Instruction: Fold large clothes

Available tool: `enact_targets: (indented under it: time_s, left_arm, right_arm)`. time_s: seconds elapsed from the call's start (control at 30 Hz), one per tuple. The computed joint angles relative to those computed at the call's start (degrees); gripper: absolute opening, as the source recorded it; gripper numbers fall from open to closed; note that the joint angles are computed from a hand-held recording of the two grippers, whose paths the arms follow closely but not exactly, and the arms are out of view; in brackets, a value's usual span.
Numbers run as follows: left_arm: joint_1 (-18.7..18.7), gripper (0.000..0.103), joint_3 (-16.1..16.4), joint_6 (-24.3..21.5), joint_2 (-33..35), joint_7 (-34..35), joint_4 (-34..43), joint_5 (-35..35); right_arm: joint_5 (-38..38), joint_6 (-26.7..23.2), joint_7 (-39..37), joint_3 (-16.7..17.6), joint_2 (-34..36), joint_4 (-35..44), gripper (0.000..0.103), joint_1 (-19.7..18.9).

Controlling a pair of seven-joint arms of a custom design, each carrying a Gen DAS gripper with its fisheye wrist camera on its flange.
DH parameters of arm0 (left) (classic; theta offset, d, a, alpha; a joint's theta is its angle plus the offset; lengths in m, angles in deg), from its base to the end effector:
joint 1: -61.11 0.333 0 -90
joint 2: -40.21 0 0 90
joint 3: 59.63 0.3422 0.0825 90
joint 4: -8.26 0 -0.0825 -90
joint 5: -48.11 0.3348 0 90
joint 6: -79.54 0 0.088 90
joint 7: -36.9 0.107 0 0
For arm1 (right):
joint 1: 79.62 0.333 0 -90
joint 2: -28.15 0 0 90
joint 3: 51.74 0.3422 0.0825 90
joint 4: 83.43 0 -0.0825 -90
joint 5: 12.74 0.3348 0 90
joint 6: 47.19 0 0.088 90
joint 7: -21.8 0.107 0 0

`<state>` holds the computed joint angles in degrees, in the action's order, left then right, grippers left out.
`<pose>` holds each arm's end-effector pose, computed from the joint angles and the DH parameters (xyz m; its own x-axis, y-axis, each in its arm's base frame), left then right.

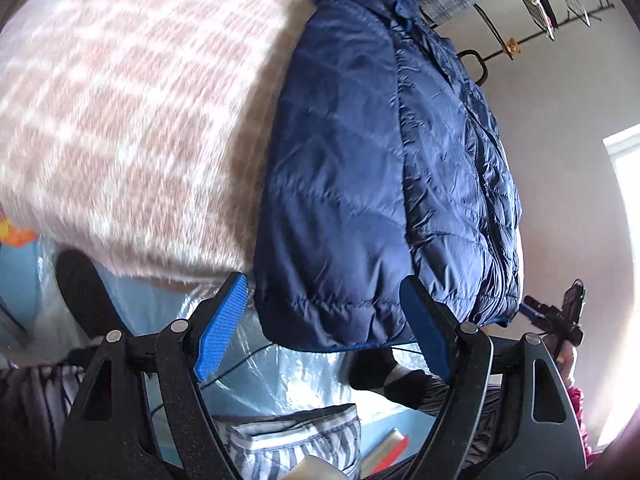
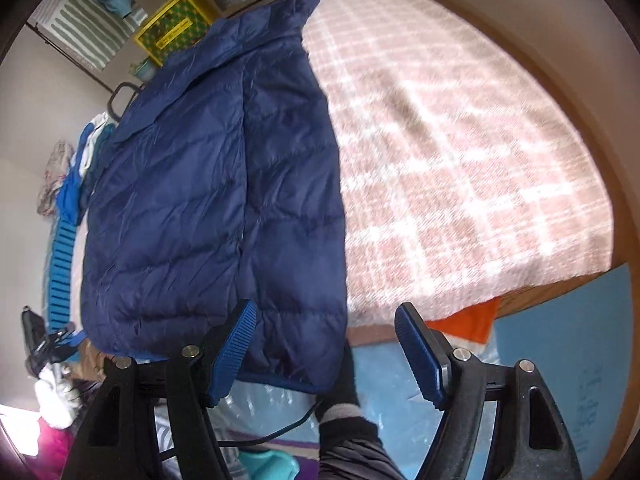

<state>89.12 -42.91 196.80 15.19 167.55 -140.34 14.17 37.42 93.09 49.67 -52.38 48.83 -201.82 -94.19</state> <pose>0.2570 0.2191 0.4507 0.2269 -0.7922 0.5665 -0.8966 -0.3970 -0.1961 0.5504 -0.1487 0.3202 0.1978 -0.9064 -0.3733 -0.9281 -0.0506 -0.3688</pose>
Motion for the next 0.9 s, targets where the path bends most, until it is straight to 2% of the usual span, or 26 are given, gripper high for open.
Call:
enact_targets:
  time_s: [0.13,0.33,0.4,0.47,0.5,0.57,0.63,0.67,0.8,0.9]
  left_arm:
    - [0.0,0.081,0.5,0.1,2.6,0.7,-0.6,-1.7]
    - [0.4,0.080,0.0,-2.5,5.3,3.1,-0.7,-5.5]
    - [0.8,0.069,-0.5,-2.9,4.4,3.3,-0.9,-5.2]
    - [1.1,0.050,-0.7,-3.6,3.6,2.9,-0.8,-5.1]
    - [1.3,0.048,-0.9,-3.7,3.1,2.2,-0.8,-4.5]
    - [1.5,0.029,-0.6,-4.3,2.9,1.4,-0.6,-4.3]
    - [1.9,0.016,0.4,-6.1,2.5,1.3,0.1,-4.8]
    - [2.0,0.013,0.7,-6.8,2.1,1.2,0.4,-5.2]
    - [2.0,0.009,1.4,-9.6,-0.8,1.6,2.2,-6.2]
    - [0.9,0.009,1.1,-9.6,-2.4,1.7,4.0,-7.2]
  right_arm:
    - [-3.3,-3.5,2.0,-0.3,2.0,1.6,0.075,0.1]
    - [-6.0,-4.3,2.2,0.8,4.6,3.5,0.075,0.7]
    - [-6.1,-6.0,1.8,1.4,5.0,4.2,0.068,0.1]
    - [-5.5,-10.2,1.7,1.8,5.6,5.7,0.040,-0.9]
    - [-4.9,-12.2,1.5,2.0,5.7,6.1,0.035,-1.4]
    - [-3.7,-12.8,-0.2,2.0,4.6,5.4,0.014,-1.5]
    - [-1.3,-12.9,-2.9,2.0,3.1,4.2,0.008,-1.8]
    - [-0.4,-13.3,-3.8,1.8,2.6,4.0,0.006,-1.9]
    - [4.9,-14.7,-7.9,1.0,-0.9,1.7,0.004,-2.0]
    - [8.4,-16.7,-10.0,-0.1,-2.8,1.2,0.004,-1.9]
